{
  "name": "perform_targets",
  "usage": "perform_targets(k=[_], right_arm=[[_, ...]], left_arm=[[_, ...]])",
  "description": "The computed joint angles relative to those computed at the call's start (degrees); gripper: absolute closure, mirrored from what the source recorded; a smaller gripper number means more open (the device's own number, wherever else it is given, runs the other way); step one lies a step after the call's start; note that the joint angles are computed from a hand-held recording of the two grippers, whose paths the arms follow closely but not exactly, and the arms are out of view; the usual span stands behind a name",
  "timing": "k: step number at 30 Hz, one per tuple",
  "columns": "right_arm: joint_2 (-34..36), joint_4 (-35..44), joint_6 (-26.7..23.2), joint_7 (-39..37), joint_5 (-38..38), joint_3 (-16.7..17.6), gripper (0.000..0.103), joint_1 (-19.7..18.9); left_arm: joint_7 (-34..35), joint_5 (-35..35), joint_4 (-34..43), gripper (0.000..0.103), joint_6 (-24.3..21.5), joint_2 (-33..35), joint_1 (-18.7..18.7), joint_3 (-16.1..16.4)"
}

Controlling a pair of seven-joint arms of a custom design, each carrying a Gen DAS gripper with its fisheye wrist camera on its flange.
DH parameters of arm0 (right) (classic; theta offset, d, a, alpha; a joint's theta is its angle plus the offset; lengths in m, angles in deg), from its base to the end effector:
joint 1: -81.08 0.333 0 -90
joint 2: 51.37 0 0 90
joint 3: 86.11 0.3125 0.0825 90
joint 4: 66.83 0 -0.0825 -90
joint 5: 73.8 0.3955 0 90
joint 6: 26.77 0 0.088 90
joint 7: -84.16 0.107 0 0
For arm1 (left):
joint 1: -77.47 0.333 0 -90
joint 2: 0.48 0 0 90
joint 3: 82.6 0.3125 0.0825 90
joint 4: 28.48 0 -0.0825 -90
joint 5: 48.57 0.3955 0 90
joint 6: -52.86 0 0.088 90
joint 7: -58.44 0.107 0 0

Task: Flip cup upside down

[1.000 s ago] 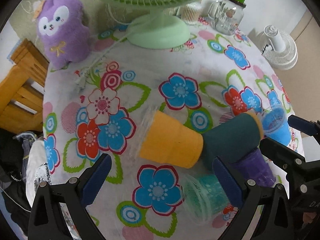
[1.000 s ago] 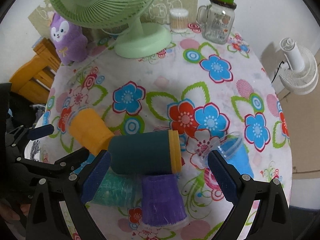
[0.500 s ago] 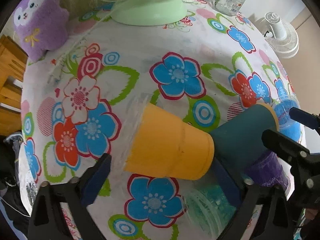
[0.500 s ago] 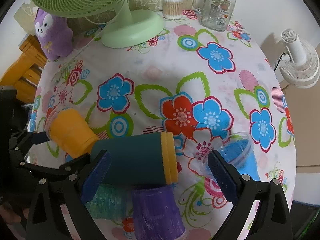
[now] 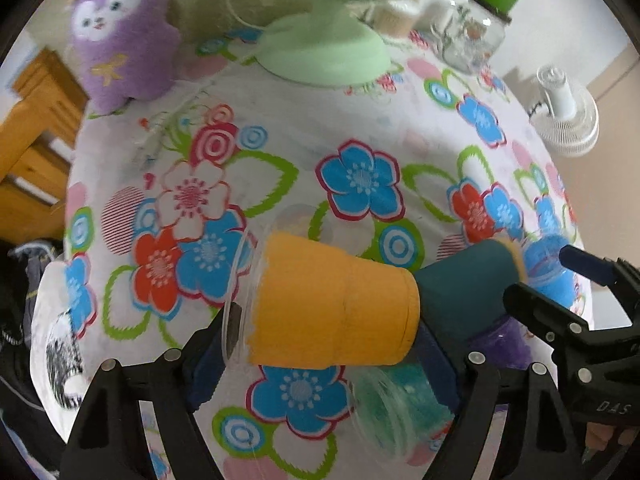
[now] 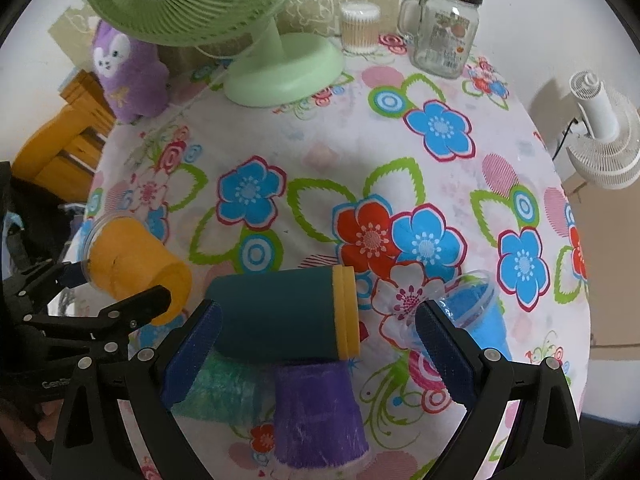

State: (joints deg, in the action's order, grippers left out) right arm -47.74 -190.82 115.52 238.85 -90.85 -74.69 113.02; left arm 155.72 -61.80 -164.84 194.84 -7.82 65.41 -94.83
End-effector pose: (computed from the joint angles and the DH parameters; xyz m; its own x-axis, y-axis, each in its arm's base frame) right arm 0.4198 0.3970 0.3829 -0.1429 -0.9832 -0.1135 -0.9393 0.1708 -0.2975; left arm 0.4659 -0.2099 0.3825 -0.3869 -0.9138 0.1231 -0.9073 0.3535 -0.2275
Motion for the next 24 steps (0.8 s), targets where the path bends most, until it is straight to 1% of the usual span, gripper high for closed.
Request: perform_targets(k=[4, 8, 12, 18, 24], right_arm=[[-2.9, -1.6, 1.1, -1.3, 0.0, 0.4, 0.004, 0.3], [-6.3, -4.3, 2.7, -3.5, 1.1, 0.9, 0.004, 0.6], [-9.8, -7.4, 4.4, -5.4, 2.9, 1.4, 0.004, 1.0], [-14.4, -11.6, 5.1, -8.2, 4.7, 2.2, 0.004, 2.4], [-17.4, -15.6, 5.1, -10.6, 7.3, 2.5, 0.004, 4.1]], left_arm=[[-3.4, -0.7, -2.9, 0.018, 0.1, -4.9, -0.4, -0.5], [-8.4, -0.5, -6.7, 0.018, -0.3, -10.7, -0.8, -1.3], [-14.8, 0.3, -11.0, 0.018, -0.8, -17.1, -1.2, -3.0], [-22.7, 0.0, -16.8, 0.018, -2.8, -25.5, -3.4, -4.7], [-29.1, -1.7, -22.0, 0.018, -3.2, -31.0, -6.9, -6.0]])
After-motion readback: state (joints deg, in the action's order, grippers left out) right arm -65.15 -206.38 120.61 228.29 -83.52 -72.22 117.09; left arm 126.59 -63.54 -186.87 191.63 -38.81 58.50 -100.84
